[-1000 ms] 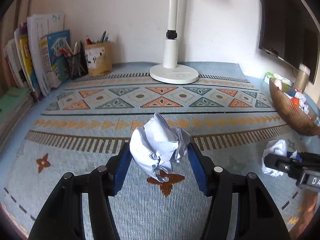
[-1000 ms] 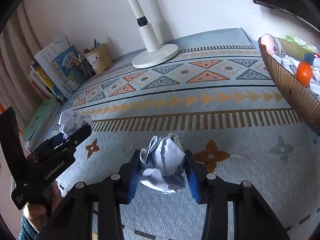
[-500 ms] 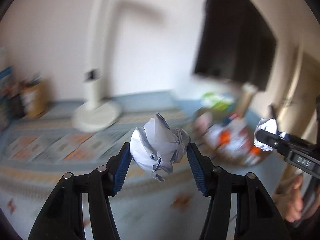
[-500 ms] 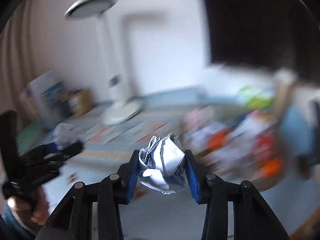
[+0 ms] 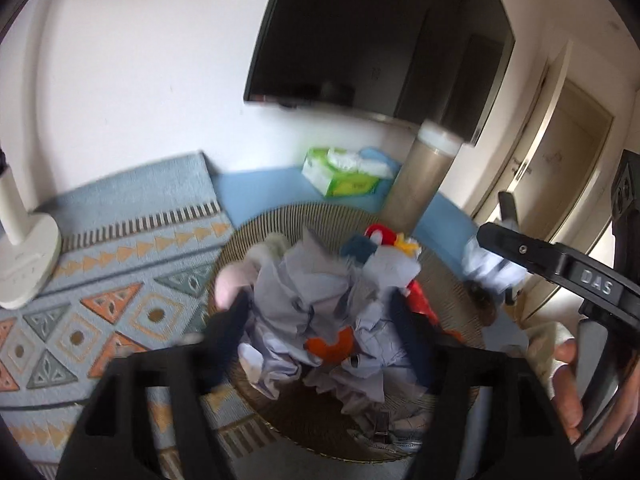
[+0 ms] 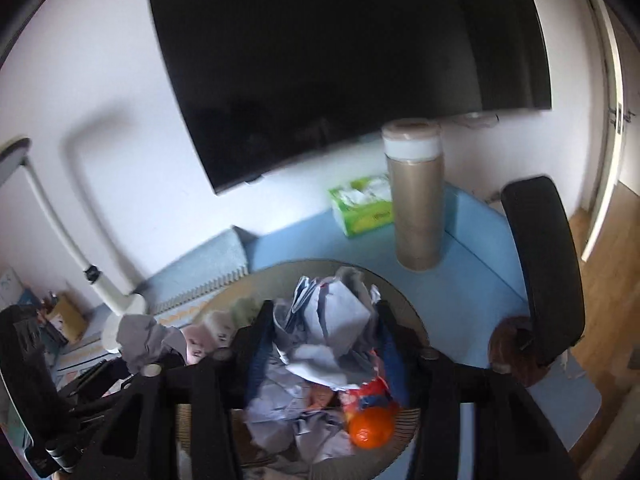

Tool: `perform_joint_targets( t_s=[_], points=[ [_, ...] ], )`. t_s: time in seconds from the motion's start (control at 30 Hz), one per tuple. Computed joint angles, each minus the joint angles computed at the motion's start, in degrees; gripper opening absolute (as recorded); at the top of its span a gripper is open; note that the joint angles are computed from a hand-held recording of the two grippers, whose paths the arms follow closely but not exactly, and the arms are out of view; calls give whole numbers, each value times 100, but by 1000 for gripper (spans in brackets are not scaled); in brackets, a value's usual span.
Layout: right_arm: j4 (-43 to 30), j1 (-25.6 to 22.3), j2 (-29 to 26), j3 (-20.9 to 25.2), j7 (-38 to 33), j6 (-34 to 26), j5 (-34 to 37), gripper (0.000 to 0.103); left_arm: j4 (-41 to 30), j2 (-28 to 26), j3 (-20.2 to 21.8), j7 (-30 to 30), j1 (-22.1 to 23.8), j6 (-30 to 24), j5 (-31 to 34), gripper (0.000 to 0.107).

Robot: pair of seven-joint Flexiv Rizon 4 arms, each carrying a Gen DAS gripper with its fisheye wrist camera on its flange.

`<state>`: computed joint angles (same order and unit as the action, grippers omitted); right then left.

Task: Organize objects
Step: 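Carry both paper balls to the wicker basket and open both grippers, then move both grippers back over the desk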

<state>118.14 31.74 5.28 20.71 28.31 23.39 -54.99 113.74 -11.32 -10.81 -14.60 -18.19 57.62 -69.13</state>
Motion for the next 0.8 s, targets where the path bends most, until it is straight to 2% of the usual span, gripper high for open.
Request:
perform_joint_targets(
  t_s=[0.03, 0.07, 0.17, 0.23, 0.33, 0.43, 0.57, 0.7, 0.8],
  points=[
    [-9, -2, -19, 0, 9, -72, 87, 87, 28, -18, 9, -33, -10, 53, 32, 100],
    [-1, 20, -36, 37, 77, -263, 141, 90, 83, 7, 15, -18, -9, 86, -6, 101],
    [126, 51, 9, 49, 114, -235, 110, 90, 163, 121, 150, -133, 165, -313, 137, 101],
    [136, 97, 34, 93, 147, -229, 76, 90, 397, 381, 244, 147, 248, -327, -337, 101],
    [-63, 230, -137, 129, 148, 90, -320, 90, 800, 829, 506, 720, 287, -41, -924, 101],
    [-620, 495, -637, 62, -86, 329, -730, 90, 1118, 1162, 824, 982, 429, 415, -1067, 102],
    [-1664, 1005, -1660, -249, -516, 796, -952, 90, 1302, 1206, 1238, 658, 957, 696, -188, 102],
    [-2742, 1390, -2867, -583, -1121, 1170, -453, 90, 1317, 703, 1252, 507, 1316, 1638, -390, 102],
    [-3516, 1582, -3662, -737, -1787, 1148, 132, 90, 1245, 324, 1208, 200, 1622, 1681, -83, 102]
  ],
)
